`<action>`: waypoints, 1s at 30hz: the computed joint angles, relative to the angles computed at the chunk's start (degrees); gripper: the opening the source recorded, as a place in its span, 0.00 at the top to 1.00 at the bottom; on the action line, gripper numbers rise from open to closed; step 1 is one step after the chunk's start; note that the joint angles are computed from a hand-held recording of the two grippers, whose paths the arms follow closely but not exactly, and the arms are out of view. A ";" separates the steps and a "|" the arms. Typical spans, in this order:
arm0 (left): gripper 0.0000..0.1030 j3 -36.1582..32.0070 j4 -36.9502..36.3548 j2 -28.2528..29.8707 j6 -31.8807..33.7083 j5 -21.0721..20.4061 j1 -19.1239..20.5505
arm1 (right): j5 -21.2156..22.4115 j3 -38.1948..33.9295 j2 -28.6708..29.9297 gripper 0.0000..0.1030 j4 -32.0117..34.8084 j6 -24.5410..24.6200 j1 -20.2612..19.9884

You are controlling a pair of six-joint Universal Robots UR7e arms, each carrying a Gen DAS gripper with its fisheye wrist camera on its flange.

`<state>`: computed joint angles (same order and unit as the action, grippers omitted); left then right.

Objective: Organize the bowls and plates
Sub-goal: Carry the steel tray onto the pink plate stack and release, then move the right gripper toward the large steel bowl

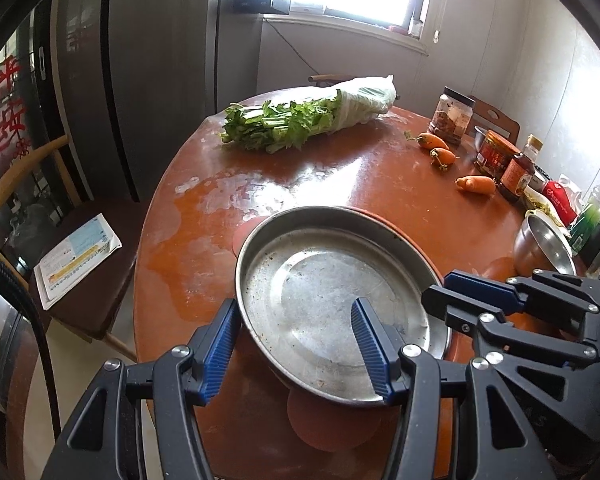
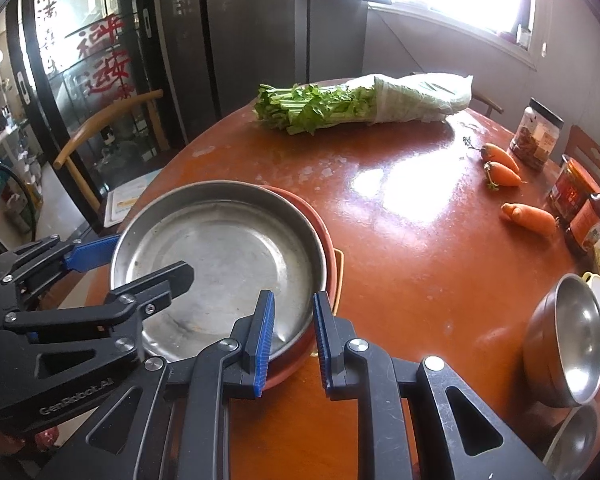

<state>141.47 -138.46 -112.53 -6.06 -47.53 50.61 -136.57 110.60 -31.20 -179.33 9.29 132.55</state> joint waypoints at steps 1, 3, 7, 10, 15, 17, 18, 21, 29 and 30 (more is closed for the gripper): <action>0.44 -0.02 -0.14 -0.08 0.04 -0.28 0.12 | 0.06 0.01 -0.11 0.80 0.01 0.03 0.05; 0.44 -0.13 -0.02 -0.16 -0.01 -0.59 0.20 | 0.10 0.06 -0.33 0.79 0.16 0.12 0.15; 0.44 -0.09 -0.30 -0.64 0.04 -0.54 0.02 | -0.05 0.23 -0.70 0.78 0.27 0.51 0.31; 0.44 0.11 -0.52 -1.21 0.01 -0.03 -0.68 | -0.10 0.92 -1.29 0.75 -0.11 1.10 0.53; 0.44 0.23 0.85 -2.37 -1.05 1.32 -1.70 | -0.47 2.96 -3.06 0.67 -1.04 3.25 1.10; 0.44 0.31 1.84 -3.35 -1.95 1.99 -2.58 | -0.94 4.34 -4.57 0.67 -0.60 4.84 1.68; 0.44 0.37 2.20 -3.84 -2.16 2.08 -2.99 | -1.09 5.00 -5.10 0.66 -1.38 5.14 1.97; 0.44 0.66 4.93 -5.59 -3.78 3.20 -5.23 | -2.72 7.60 -7.08 0.55 -3.28 6.87 2.87; 0.40 1.61 13.35 -9.59 -11.00 4.85 -12.86 | -2.30 13.00 -10.31 0.50 -5.53 9.64 2.39; 0.40 1.65 14.73 -10.09 -11.99 5.05 -13.94 | -2.26 13.52 -10.62 0.49 -6.48 9.33 2.45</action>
